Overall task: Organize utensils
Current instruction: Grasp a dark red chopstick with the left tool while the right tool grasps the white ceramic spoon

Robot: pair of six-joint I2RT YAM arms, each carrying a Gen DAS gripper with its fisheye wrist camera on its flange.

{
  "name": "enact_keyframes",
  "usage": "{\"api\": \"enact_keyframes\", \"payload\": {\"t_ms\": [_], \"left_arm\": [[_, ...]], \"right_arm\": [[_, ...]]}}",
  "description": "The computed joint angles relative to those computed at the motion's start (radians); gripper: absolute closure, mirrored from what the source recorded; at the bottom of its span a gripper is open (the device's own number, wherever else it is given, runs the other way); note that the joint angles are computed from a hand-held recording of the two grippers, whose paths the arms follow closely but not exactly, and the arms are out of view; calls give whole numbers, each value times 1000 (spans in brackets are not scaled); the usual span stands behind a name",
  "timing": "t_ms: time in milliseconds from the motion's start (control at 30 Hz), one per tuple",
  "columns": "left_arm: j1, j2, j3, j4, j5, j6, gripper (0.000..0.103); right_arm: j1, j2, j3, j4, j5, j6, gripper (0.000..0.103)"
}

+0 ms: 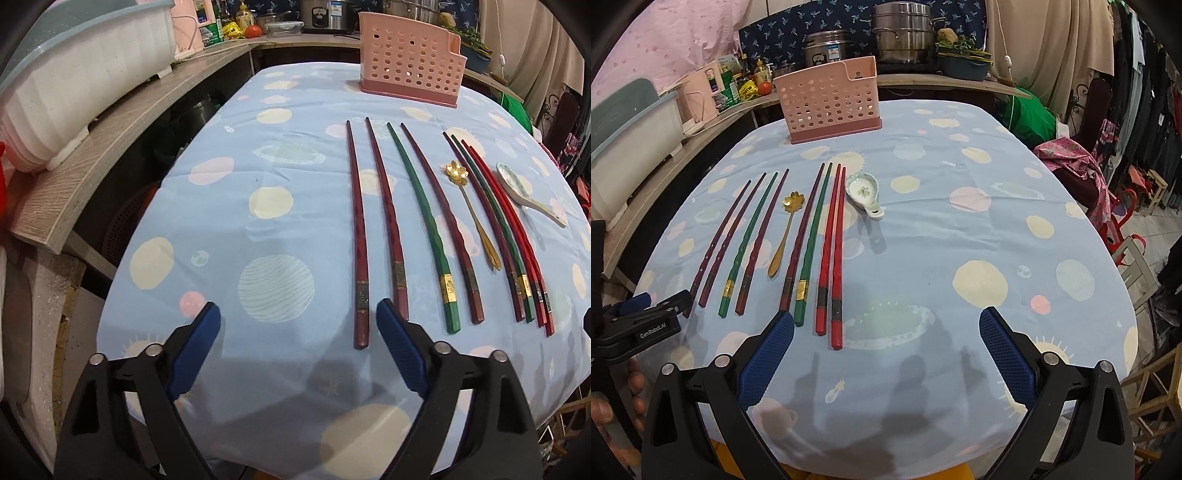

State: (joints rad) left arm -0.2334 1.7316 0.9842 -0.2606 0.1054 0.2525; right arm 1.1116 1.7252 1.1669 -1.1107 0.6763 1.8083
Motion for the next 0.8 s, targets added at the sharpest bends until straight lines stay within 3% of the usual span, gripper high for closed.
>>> {"api": "enact_keyframes", "payload": {"t_ms": [267,400,633,800], "left_arm": [[0,38,36,-25,62,11,52],[3,43,53,-46,99,27,79],[9,66,91,-77,119,27,83],[7,71,98,-83,116,35,83]], "right_arm": [[-71,-49,-49,81,20,-98,9],[-151,-139,-148,244,-1,-215,30],[-315,-266,-291,516,-60,-425,59],[-421,-281,-342,662,-140,-553,74]]}}
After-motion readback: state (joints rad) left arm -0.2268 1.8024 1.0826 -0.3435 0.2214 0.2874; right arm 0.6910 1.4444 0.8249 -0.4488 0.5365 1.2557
